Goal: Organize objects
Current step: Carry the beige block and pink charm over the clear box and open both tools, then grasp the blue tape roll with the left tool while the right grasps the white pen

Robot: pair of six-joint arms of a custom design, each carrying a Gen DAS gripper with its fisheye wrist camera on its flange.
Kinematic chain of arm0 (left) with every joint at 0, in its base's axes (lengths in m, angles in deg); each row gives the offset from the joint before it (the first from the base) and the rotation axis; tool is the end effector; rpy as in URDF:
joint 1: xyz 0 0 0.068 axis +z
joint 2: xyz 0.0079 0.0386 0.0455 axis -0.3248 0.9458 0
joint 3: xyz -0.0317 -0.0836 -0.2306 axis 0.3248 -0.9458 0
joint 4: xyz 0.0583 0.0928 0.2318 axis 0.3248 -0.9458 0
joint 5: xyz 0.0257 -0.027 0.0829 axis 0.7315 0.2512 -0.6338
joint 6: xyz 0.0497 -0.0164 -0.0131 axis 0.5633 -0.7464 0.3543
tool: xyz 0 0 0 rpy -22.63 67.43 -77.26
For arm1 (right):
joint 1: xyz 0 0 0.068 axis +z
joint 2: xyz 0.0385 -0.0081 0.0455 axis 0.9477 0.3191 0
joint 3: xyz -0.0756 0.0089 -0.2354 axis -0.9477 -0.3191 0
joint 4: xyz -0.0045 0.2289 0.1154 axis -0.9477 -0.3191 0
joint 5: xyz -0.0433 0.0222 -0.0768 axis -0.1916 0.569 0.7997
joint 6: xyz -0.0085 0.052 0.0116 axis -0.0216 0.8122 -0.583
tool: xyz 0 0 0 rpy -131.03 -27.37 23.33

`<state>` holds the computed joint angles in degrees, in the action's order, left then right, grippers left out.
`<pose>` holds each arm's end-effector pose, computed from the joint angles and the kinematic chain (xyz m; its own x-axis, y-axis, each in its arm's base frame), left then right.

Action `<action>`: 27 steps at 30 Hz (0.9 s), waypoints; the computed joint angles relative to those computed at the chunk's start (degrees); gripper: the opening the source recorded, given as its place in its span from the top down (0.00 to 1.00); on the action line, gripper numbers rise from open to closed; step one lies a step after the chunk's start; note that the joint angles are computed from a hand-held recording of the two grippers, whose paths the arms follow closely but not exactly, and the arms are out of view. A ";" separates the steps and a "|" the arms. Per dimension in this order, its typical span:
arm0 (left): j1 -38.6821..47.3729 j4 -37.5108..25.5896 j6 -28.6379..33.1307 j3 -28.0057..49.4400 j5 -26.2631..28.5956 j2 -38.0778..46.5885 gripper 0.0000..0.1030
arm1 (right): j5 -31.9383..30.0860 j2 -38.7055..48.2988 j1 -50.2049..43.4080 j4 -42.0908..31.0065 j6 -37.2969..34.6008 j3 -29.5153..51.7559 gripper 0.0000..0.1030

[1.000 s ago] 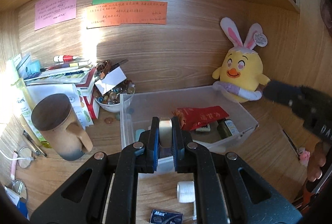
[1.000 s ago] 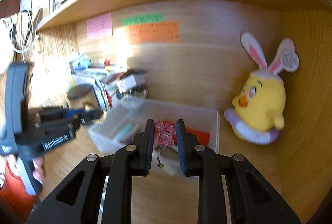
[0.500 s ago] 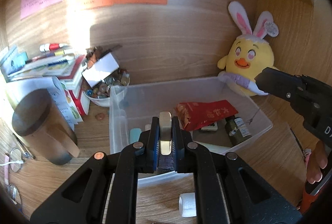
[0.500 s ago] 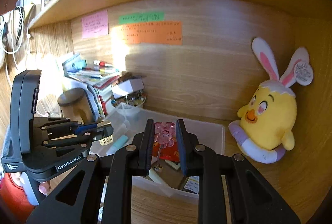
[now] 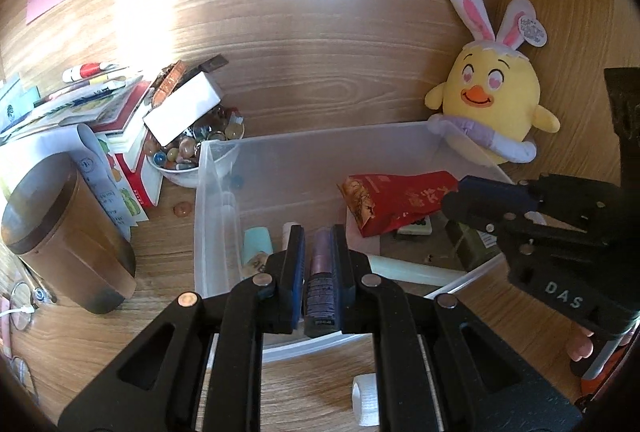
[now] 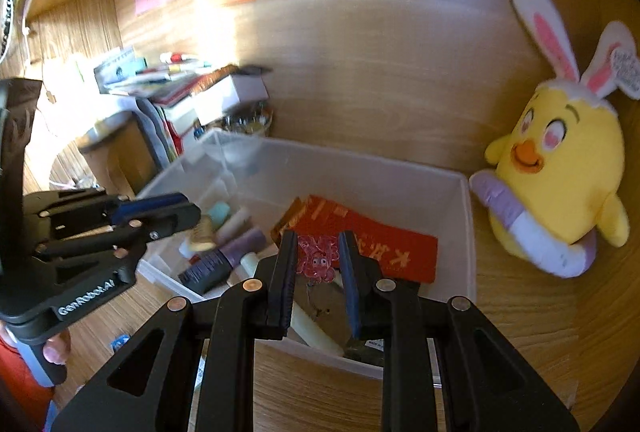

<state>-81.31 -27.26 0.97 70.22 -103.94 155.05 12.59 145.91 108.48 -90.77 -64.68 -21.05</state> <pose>0.1421 -0.2205 0.1941 -0.6597 -0.0761 -0.7477 -0.0404 0.9970 -0.0659 0.1884 0.1433 0.1919 -0.5325 -0.3803 -0.7562 -0.6064 0.7947 0.0273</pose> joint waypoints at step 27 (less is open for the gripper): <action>-13.69 -18.83 -15.99 6.39 -12.97 0.58 0.09 | 1.42 -6.50 1.13 -6.85 1.32 -1.63 0.40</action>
